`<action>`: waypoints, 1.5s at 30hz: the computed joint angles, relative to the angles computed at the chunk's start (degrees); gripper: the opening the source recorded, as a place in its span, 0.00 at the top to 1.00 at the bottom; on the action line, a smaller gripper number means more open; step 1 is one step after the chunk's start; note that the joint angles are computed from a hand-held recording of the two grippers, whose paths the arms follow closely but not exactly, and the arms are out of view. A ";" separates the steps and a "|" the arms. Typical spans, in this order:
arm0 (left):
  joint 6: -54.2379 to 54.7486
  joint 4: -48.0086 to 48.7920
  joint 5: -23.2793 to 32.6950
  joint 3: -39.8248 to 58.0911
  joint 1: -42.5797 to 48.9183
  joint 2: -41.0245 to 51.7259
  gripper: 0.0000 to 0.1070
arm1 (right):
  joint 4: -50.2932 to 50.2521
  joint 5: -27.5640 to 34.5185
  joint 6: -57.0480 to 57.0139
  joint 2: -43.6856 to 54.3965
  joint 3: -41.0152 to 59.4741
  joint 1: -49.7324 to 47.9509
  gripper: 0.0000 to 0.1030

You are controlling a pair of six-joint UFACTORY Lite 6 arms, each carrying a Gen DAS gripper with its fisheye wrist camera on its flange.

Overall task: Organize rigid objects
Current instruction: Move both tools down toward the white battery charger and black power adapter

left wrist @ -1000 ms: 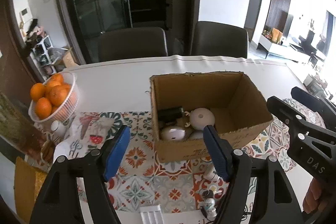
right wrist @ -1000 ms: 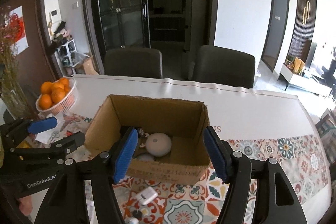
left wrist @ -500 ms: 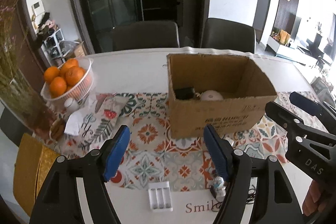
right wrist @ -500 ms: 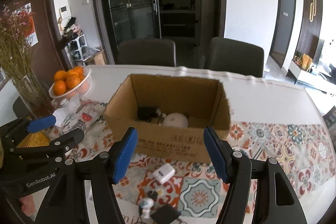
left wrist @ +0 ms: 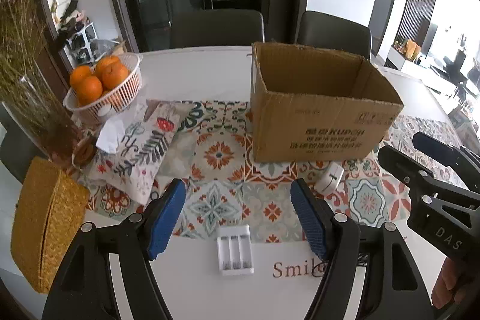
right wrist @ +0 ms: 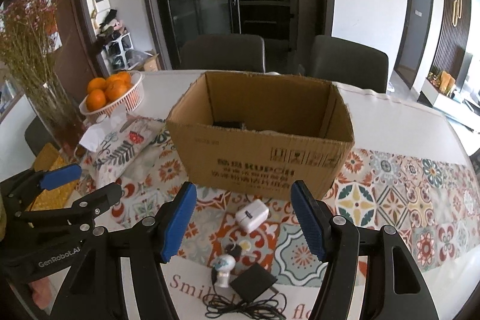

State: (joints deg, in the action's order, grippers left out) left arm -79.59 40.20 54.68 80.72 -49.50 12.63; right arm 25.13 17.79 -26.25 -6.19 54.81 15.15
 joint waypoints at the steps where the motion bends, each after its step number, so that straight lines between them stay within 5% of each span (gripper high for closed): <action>1: -0.36 -0.04 0.03 -0.31 -0.25 -0.05 0.33 | -0.61 -0.22 0.64 -0.32 -0.71 0.29 0.36; 22: -12.83 5.32 0.28 -14.36 -9.81 -4.86 0.32 | -17.98 -3.86 18.69 -14.03 -17.81 4.12 0.36; 28: -17.11 4.91 -2.26 -17.51 -11.47 -4.65 0.32 | -14.59 -3.74 15.82 -14.54 -20.75 2.90 0.31; 45: -28.91 10.69 -2.52 -22.26 -16.92 0.55 0.32 | -27.68 -9.88 27.24 -13.73 -30.42 3.09 0.27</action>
State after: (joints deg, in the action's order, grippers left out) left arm -108.50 50.89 52.16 58.46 -66.42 13.18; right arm -2.54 7.91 0.99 -19.92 24.39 18.24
